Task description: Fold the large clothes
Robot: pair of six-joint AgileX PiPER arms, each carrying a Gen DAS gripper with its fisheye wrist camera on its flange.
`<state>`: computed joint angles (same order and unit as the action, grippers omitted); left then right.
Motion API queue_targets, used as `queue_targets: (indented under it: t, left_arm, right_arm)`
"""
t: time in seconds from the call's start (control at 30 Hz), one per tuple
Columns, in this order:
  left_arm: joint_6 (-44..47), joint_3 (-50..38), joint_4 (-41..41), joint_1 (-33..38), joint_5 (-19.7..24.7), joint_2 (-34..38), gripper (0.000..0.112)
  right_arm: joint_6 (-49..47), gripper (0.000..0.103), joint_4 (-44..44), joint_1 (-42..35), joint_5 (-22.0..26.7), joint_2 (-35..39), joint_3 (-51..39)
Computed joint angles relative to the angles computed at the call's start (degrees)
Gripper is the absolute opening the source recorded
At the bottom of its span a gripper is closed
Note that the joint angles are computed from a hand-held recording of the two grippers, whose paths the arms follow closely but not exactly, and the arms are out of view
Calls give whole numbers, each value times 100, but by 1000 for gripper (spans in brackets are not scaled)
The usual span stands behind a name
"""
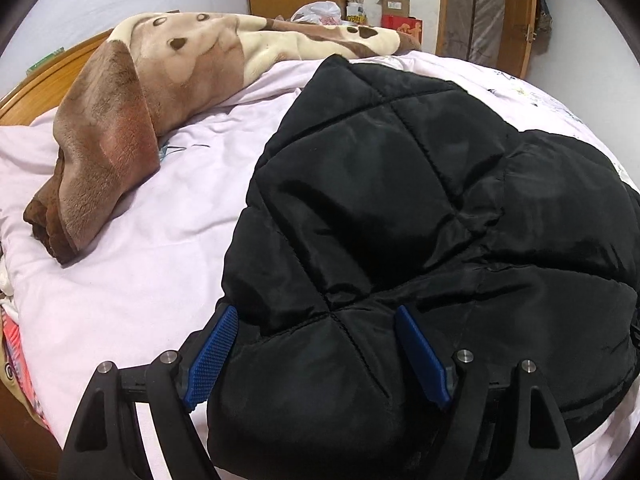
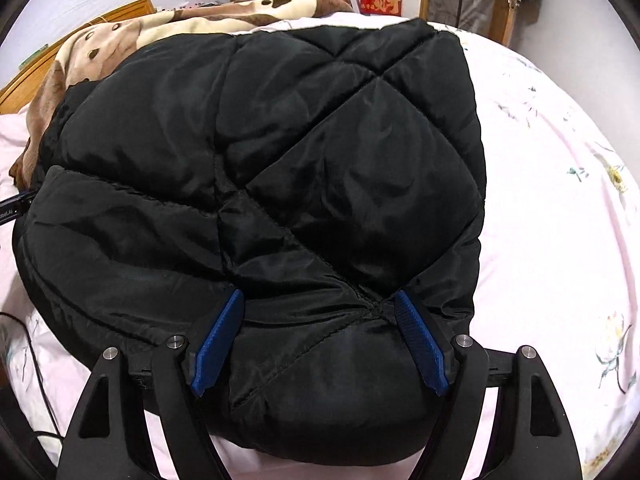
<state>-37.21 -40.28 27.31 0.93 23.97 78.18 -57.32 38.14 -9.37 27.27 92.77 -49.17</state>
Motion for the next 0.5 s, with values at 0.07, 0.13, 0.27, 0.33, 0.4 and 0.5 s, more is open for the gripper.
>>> queue_targets:
  t: [0.07,0.13,0.27,0.33,0.4,0.5]
  left_arm:
    - [-239,-30,200,-111,146,16,82]
    - [-111,-102,24,-127,329,-24,82]
    - [387,-104,-717,49,647,-459,82]
    - [454,-49,-827,7,890,-904,82]
    - [359,-51,-816,-152,1168,-1280,82]
    - [-169,-127,-451,-784,1880,-1908,82]
  right_arm:
    - [90,77,-83,27,-12,-18,7]
    - [288,78,-253,54,13,-91,13]
    - [692,78,-662,107,105,-599,116]
    - [627,78,-537,11,261,-1073,260]
    - [697,78,-509,-90,526,-1502,335]
    - [1096,78,-739,-125,876,-2220,437]
